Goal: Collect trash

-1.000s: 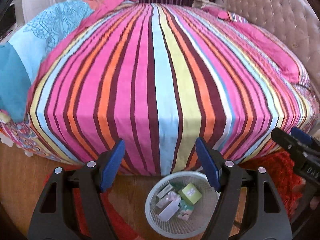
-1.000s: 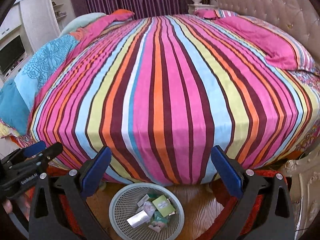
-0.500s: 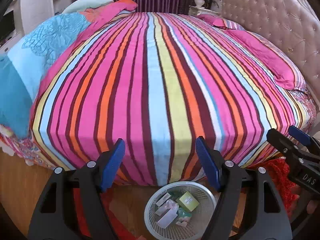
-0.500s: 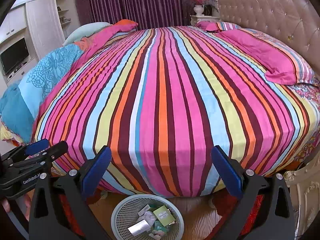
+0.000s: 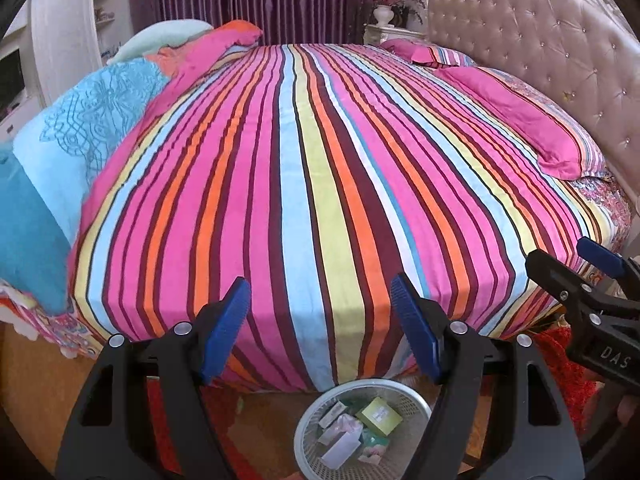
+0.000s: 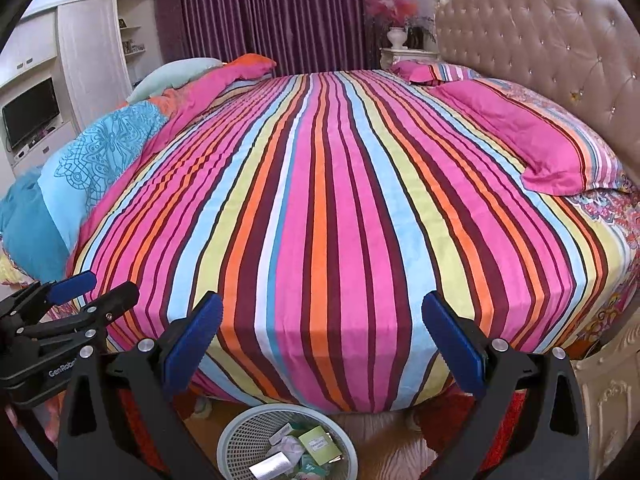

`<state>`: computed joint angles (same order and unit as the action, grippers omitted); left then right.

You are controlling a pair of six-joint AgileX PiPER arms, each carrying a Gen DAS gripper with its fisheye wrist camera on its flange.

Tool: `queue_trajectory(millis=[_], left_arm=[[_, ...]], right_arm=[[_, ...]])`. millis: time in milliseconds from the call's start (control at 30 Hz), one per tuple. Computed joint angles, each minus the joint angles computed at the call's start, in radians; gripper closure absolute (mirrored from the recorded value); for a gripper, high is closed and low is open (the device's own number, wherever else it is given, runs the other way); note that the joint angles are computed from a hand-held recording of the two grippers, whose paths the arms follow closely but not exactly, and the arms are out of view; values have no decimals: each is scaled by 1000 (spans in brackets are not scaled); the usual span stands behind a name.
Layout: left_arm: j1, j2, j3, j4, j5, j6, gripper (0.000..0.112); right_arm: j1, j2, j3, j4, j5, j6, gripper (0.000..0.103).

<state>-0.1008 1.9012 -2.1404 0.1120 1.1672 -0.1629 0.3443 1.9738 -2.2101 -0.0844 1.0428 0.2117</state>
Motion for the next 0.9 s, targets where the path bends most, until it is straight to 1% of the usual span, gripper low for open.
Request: queue_trajectory(millis=[100,233,900], left_arm=[[-4,0,-11,11,4,-4,41],[8,2,-30,-16,15,-6,41],[-6,-10,-44,7,30,-8,41]], right_arm=[[0,-2,0,0,5,-4,8],[-4,-8,2,11,4,-11,8],[-11,-2,-15,22,29,15,8]])
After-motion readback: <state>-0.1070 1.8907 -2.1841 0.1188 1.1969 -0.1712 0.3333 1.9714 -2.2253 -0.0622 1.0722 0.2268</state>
